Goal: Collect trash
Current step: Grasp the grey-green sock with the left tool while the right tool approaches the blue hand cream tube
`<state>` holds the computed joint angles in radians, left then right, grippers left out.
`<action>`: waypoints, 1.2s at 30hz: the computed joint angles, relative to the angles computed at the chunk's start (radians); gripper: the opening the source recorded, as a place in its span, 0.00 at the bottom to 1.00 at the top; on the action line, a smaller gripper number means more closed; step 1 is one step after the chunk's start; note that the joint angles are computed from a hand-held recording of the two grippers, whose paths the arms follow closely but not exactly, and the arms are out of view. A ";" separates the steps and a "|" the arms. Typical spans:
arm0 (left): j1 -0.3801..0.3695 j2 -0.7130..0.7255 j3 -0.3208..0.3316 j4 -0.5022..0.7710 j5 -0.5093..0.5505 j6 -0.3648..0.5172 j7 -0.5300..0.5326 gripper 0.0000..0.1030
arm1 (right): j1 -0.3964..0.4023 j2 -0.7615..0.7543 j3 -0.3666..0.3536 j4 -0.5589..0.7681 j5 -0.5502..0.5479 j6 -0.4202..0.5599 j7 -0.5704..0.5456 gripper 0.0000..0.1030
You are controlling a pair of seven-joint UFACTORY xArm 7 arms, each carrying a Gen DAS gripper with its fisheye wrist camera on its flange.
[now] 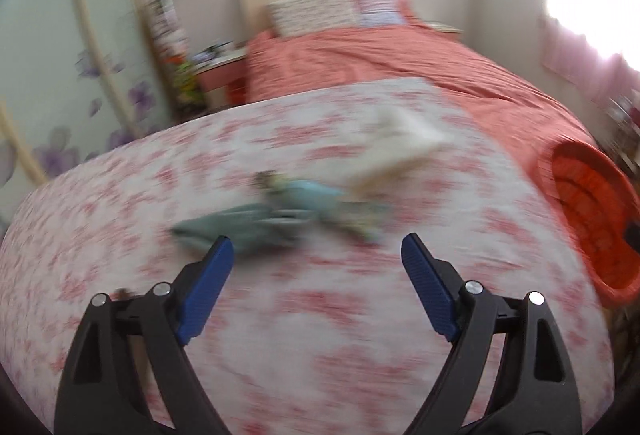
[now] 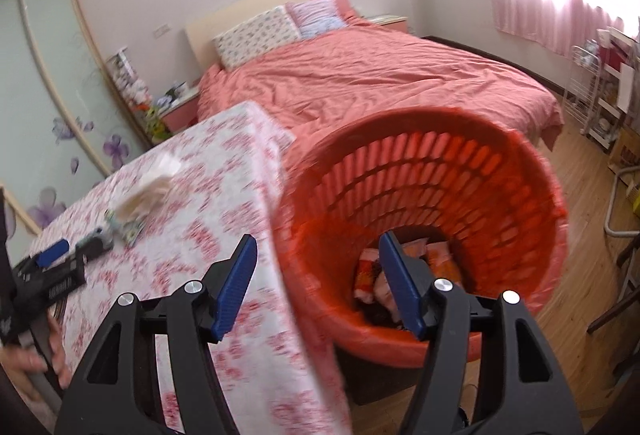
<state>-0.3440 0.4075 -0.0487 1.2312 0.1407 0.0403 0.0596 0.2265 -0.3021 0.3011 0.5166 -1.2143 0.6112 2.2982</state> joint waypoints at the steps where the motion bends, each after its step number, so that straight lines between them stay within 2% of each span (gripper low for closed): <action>1: 0.004 0.015 0.010 0.023 -0.007 0.012 -0.009 0.82 | -0.002 0.021 0.001 0.017 -0.009 -0.007 0.003 0.62; 3: 0.017 0.056 0.024 0.089 -0.023 0.061 -0.031 0.82 | 0.002 0.058 -0.002 0.046 -0.025 -0.017 0.006 0.62; 7: 0.074 0.138 -0.019 0.216 -0.066 0.170 -0.024 0.82 | 0.030 0.120 -0.015 0.101 -0.039 -0.014 0.002 0.62; 12: 0.120 0.189 -0.083 0.279 -0.111 0.206 0.041 0.81 | 0.061 0.159 -0.039 0.137 -0.044 -0.013 -0.007 0.62; 14: 0.120 0.211 -0.089 0.307 -0.123 0.221 0.057 0.72 | 0.068 0.174 -0.049 0.149 -0.049 -0.020 -0.006 0.62; 16: 0.141 0.228 -0.121 0.320 -0.151 0.220 0.095 0.59 | 0.075 0.185 -0.056 0.157 -0.052 -0.024 -0.007 0.62; 17: 0.163 0.227 -0.151 0.312 -0.168 0.213 0.133 0.55 | 0.079 0.194 -0.059 0.164 -0.053 -0.026 -0.010 0.62; 20: 0.191 0.209 -0.187 0.270 -0.204 0.182 0.204 0.38 | 0.089 0.222 -0.068 0.188 -0.057 -0.033 -0.016 0.62; 22: 0.194 0.192 -0.187 0.243 -0.216 0.180 0.233 0.22 | 0.096 0.240 -0.076 0.203 -0.064 -0.042 -0.015 0.62; 23: 0.213 0.182 -0.204 0.225 -0.232 0.181 0.257 0.22 | 0.100 0.248 -0.079 0.209 -0.069 -0.045 -0.014 0.62; 27: 0.311 0.136 -0.285 0.146 -0.324 0.194 0.379 0.08 | 0.116 0.313 -0.098 0.268 -0.085 -0.061 -0.037 0.62; 29: 0.380 0.112 -0.349 0.109 -0.398 0.208 0.468 0.08 | 0.125 0.343 -0.112 0.300 -0.099 -0.074 -0.046 0.62; 31: 0.414 0.083 -0.373 0.066 -0.451 0.207 0.529 0.07 | 0.130 0.393 -0.132 0.355 -0.127 -0.102 -0.059 0.62; 34: 0.407 0.066 -0.357 0.052 -0.500 0.212 0.564 0.07 | 0.139 0.478 -0.167 0.455 -0.140 -0.161 -0.110 0.61; 36: 0.382 0.060 -0.325 0.057 -0.520 0.214 0.565 0.07 | 0.145 0.550 -0.189 0.538 -0.107 -0.201 -0.193 0.61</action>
